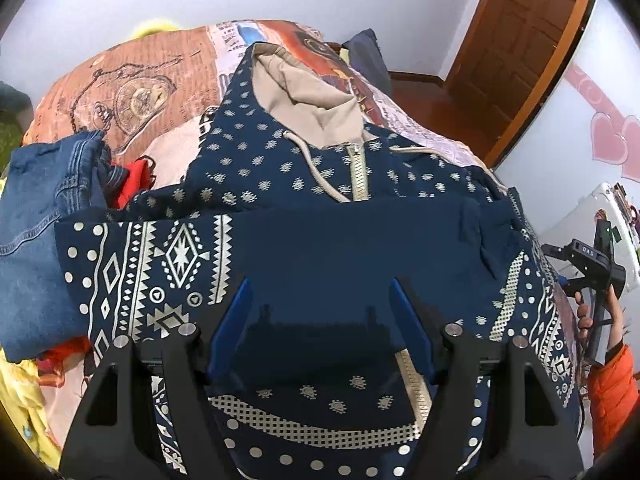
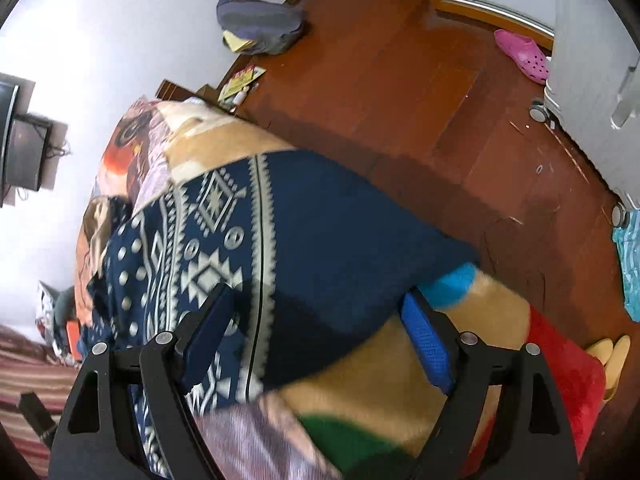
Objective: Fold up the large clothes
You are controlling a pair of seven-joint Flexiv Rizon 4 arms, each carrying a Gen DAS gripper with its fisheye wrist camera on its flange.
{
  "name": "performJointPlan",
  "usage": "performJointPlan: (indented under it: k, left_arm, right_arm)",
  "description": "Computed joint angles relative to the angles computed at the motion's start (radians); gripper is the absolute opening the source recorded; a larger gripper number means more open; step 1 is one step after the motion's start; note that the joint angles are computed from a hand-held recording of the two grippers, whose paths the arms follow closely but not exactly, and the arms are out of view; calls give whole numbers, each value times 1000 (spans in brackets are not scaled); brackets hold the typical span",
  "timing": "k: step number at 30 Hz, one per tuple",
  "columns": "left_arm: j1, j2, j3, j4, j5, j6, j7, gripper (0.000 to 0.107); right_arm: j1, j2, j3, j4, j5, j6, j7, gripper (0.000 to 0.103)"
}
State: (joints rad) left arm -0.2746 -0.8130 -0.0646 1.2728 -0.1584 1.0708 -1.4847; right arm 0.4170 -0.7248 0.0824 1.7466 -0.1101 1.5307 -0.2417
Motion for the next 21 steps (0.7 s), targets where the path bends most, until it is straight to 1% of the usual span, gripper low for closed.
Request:
performJointPlan:
  k: [3,4,5,6,7,8,11,12,15,17,19,21]
  left_arm:
    - [-5,4,16,6,11,0,-16,70]
    - [-4,6,16,9,13,0,-18,70]
    - [-3,8,17,14,15,2,-20,70]
    - [-2,13,18,21,16,4,-21,70]
    - [-1,16,18,26,18,6,-22,70]
    - [0,20,19,31,20,9,-24,70]
    - [3,36,18,54,25,29,-23,70]
    - [4,42,18,62,27,37,-22,70]
    - [13,63,4,93,23,63,-5,70]
    - [18,73,-3,108,17,78,5,70]
    - [25,85,-12,128,7,99,16,70]
    - [35,98,-25,149,-7,117,32,70]
  right_arm:
    - [57,0,-77,-6,-11,-18,48,72]
    - [70,4,-97,-4,-20,-26,59,60]
    - [89,10,-124,3,-32,-22,71,46]
    - [105,17,-146,8,-44,-28,83,38]
    - [118,22,-165,7,-58,-45,95,22]
    - [139,33,-193,14,-78,-61,110,10]
    - [201,63,-278,37,-152,-72,151,8]
    - [243,83,-333,54,-194,-74,171,8]
    - [327,130,-447,80,-306,-65,216,7]
    - [361,153,-494,70,-371,-65,236,7]
    - [385,173,-523,51,-439,-68,240,7]
    - [388,180,-523,12,-496,-83,229,7]
